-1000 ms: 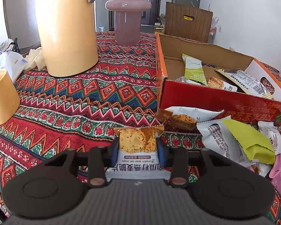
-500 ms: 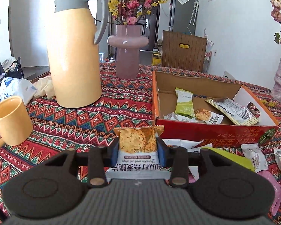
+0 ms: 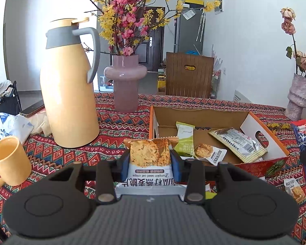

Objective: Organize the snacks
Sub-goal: 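Carry both packets over the cardboard box and open both grippers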

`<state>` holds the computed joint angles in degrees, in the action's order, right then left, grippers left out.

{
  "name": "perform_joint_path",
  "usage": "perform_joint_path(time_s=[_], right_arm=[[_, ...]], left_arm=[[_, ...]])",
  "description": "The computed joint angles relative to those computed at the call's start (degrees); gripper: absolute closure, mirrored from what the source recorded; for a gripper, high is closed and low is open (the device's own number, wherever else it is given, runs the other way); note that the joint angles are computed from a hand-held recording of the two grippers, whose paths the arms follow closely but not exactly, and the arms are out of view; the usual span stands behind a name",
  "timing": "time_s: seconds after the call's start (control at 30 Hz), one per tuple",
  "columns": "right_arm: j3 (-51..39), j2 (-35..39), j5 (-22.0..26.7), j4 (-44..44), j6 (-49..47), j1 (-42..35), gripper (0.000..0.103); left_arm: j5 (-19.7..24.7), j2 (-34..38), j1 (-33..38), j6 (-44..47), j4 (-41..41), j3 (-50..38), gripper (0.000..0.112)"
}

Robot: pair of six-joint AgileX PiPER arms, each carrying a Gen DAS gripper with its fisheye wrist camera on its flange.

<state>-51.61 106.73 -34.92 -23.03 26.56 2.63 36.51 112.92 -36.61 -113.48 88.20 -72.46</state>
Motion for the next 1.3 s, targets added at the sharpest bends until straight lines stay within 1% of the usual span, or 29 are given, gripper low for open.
perform_joint_path(time_s=[0.17,0.37,0.57,0.73,0.9,1.0,1.13,1.2,1.3], right_arm=[[-4.7,1.4,2.8,-0.5,0.0,0.8,0.044],[-11.4,3.8,6.3,-2.6,2.0,1.4,0.044],[-18.7,7.0,9.9,-5.7,5.2,2.1,0.044],[-26.0,10.7,13.4,-10.3,10.0,2.8,0.044],[-34.4,15.6,17.5,-17.7,17.7,3.7,0.044],[-39.8,18.9,19.5,-24.9,24.9,4.2,0.044],[-45.7,23.5,21.1,-34.6,34.2,4.3,0.044],[-47.8,25.5,21.3,-38.3,38.3,4.1,0.044],[-49.6,27.3,21.8,-41.6,41.5,3.9,0.044]], left_arm=[[0.2,1.4,-0.2,3.3,-1.6,-3.8,0.072],[-0.4,4.2,1.0,8.2,-5.7,-9.7,0.072],[-1.4,7.5,2.4,12.6,-9.2,-15.3,0.072],[-2.7,10.5,4.1,16.5,-12.5,-20.5,0.072],[-4.4,13.9,6.1,20.6,-16.0,-25.6,0.072],[-5.3,16.4,7.1,23.6,-18.0,-28.9,0.072],[-6.5,19.8,8.0,25.8,-19.3,-32.5,0.072],[-7.1,21.1,8.2,25.2,-18.5,-33.3,0.072],[-8.0,22.5,7.9,22.7,-14.7,-33.2,0.072]])
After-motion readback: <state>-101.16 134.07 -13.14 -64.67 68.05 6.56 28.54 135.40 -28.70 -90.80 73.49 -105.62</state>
